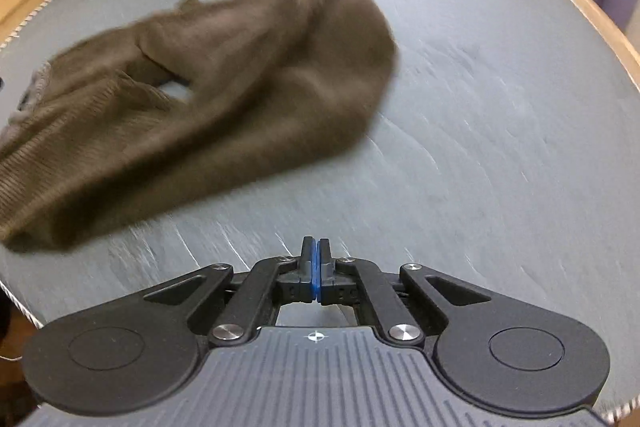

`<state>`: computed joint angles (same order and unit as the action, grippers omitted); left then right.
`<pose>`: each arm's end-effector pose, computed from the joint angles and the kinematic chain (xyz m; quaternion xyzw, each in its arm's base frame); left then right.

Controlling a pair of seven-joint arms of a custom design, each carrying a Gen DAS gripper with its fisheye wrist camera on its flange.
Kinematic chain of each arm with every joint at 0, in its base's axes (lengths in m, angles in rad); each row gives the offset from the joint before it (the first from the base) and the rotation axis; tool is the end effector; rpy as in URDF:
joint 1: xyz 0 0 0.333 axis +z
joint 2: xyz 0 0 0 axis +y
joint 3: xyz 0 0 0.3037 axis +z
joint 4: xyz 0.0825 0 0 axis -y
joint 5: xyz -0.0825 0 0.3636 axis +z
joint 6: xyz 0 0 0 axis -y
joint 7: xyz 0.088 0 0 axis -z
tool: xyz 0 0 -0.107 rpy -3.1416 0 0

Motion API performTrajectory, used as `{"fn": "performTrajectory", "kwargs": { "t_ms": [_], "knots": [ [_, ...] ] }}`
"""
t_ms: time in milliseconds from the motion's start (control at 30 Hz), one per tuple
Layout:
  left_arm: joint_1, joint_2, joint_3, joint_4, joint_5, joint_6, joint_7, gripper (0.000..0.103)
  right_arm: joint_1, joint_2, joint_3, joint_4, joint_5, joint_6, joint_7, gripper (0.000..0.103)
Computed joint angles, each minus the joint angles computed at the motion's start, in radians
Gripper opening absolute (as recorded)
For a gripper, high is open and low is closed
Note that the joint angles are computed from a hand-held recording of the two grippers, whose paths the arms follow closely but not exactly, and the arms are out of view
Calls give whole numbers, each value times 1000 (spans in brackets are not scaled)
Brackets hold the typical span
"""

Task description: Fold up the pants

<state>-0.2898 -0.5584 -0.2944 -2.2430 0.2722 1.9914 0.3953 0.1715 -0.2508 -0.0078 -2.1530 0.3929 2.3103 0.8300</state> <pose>0.3317 -0.2272 0.5934 -0.8417 0.4796 -0.1532 0.1951 0.4911 0.0885 0.5455 -0.8749 0.4082 -0.0941 0.2431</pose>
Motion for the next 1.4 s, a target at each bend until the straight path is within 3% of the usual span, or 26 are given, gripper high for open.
{"fn": "performTrajectory", "kwargs": {
  "t_ms": [133, 233, 267, 367, 467, 567, 733, 833, 867, 900, 967, 1200, 1400],
  "knots": [
    [-2, 19, -3, 10, 3, 9, 0, 61, -20, 12, -2, 16, 18, 60, 111, 11],
    [-1, 41, -10, 27, 12, 4, 1, 61, 1, 42, 8, 55, 93, 129, 183, 42],
    [-1, 48, -11, 32, 15, 2, 1, 61, 11, 54, 17, 65, 106, 159, 207, 46],
    [0, 65, -13, 42, 25, 4, -3, 61, 45, 105, 41, 120, 151, 213, 294, 48],
    [3, 84, -16, 55, 36, -8, -10, 61, 85, 180, 71, 195, 178, 242, 394, 57],
    [1, 97, -13, 59, 37, -13, -13, 61, 116, 257, 98, 265, 105, 253, 507, 66],
    [0, 102, -7, 58, 42, -16, -7, 61, 185, 400, 86, 397, -274, 217, 822, 66],
    [0, 89, -1, 48, 42, -12, 0, 61, 207, 460, 68, 463, -359, 164, 926, 62],
    [1, 84, 1, 44, 42, -12, 4, 61, 206, 474, 69, 480, -356, 151, 933, 53],
    [2, 79, 2, 41, 43, -12, 6, 61, 206, 485, 69, 492, -351, 144, 938, 38],
    [5, 66, 6, 35, 43, -15, 11, 61, 200, 491, 73, 498, -334, 141, 920, 13],
    [15, 23, 8, 9, 36, -20, 1, 61, 157, 397, 86, 395, -263, 204, 685, 10],
    [2, 8, -1, -1, 26, -21, 9, 61, 75, 251, 46, 246, -169, 125, 452, 9]
  ]
}}
